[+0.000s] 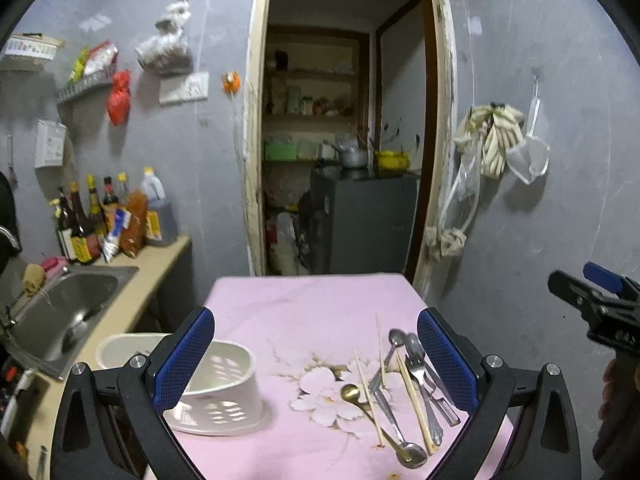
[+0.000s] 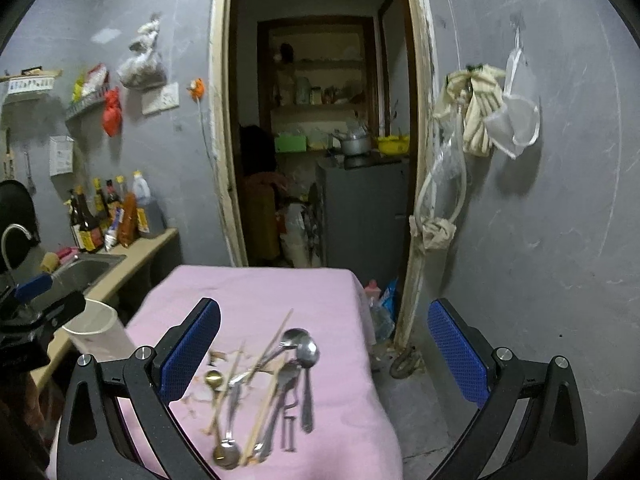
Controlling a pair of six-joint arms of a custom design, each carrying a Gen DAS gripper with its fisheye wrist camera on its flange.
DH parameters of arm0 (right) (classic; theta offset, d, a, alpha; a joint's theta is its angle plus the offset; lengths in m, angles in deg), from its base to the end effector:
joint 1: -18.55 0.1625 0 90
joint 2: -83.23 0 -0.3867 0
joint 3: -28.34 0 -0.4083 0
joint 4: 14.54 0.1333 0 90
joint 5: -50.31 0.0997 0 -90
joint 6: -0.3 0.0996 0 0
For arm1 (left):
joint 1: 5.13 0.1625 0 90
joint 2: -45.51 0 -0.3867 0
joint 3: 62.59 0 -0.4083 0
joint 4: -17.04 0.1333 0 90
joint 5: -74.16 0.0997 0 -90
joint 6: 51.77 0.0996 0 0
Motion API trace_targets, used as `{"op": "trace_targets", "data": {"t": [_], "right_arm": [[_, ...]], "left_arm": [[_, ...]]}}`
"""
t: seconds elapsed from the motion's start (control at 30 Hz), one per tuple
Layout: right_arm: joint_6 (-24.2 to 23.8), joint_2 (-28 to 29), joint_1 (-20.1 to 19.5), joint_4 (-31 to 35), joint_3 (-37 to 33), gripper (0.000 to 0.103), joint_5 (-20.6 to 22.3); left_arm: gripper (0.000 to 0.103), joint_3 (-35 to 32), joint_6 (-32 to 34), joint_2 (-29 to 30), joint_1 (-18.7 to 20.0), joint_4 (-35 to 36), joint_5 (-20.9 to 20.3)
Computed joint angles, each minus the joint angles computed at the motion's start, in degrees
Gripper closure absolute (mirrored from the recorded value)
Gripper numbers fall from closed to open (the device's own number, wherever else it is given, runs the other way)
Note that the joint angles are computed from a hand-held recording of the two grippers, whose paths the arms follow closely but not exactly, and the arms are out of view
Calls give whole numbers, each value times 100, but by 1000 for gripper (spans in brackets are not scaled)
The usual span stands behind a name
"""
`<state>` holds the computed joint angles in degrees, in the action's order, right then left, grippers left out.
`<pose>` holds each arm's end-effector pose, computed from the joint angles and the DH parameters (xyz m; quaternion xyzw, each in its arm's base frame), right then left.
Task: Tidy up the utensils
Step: 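Move both grippers forward over the utensil pile, then grasp the gold spoon with the left gripper while the right gripper grasps a silver spoon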
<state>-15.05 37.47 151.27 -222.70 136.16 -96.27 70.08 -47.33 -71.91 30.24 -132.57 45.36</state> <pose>0.4183 -0.3790 0.1310 0.1823 -0.7876 0.5013 0.3084 -0.1338 -0.3655 0.4338 0.2257 0.7882 -0.4942 0.2891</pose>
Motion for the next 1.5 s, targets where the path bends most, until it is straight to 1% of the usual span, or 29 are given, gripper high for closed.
{"op": "trace_targets", "data": {"t": [0.1,0.27,0.43,0.53,0.6,0.63,0.67,0.7,0.73,0.77,0.8,0.87,0.9,0.93,1.0,1.03,1.1,1.13,1.23,1.3,1.37,1.5], "right_arm": [[20,-78,-357,186,84,1,335],[177,-170,-940,747,151,1,1018],[172,-93,-1479,1176,125,1,1872],[40,99,-1711,1130,34,2,2227],[32,223,-1886,1161,-29,5,2484],[66,270,-1971,1217,-61,13,2606],[123,354,-2067,1307,-129,21,2720],[129,409,-2123,1375,-191,26,2769],[124,457,-2174,1424,-234,34,2811],[113,534,-2249,1524,-303,40,2901],[78,575,-2300,1585,-350,42,2972],[-31,677,-2396,1741,-457,55,3128],[-94,716,-2431,1824,-511,57,3168],[-162,754,-2463,1886,-558,59,3202],[-292,823,-2518,2046,-676,59,3283],[-370,839,-2541,2118,-714,59,3310],[-551,877,-2591,2311,-835,64,3381],[-624,893,-2604,2446,-915,66,3420],[-902,935,-2674,2839,-1122,66,3553],[-1044,911,-2758,2937,-1150,66,3765],[-1075,916,-2803,3144,-1269,66,3939],[-1344,956,-2803,3346,-1399,66,3980]], "left_arm": [[1,-90,-203,388,300,34,-221],[1,-190,-592,935,715,129,-568],[1,-282,-758,1454,1032,75,-670],[1,-271,-836,1713,1259,-175,-691],[1,-252,-832,1903,1449,-410,-768],[2,-272,-822,1993,1531,-469,-817],[5,-278,-803,2076,1619,-530,-888],[9,-304,-785,2142,1703,-536,-971],[11,-347,-748,2241,1799,-567,-1068],[15,-397,-739,2327,1899,-549,-1172],[19,-444,-731,2397,1983,-552,-1256],[26,-560,-712,2528,2178,-536,-1450],[30,-607,-733,2581,2255,-499,-1521],[33,-645,-759,2620,2321,-454,-1582],[45,-719,-789,2667,2472,-336,-1739],[47,-768,-829,2703,2530,-247,-1785],[52,-821,-908,2746,2596,-117,-1829],[53,-825,-905,2750,2607,-100,-1834],[54,-836,-756,2771,2621,-68,-1842],[54,-844,-646,2801,2618,-43,-1844],[54,-862,-535,2811,2626,6,-1894],[54,-985,-375,2855,2632,248,-1987]]}}
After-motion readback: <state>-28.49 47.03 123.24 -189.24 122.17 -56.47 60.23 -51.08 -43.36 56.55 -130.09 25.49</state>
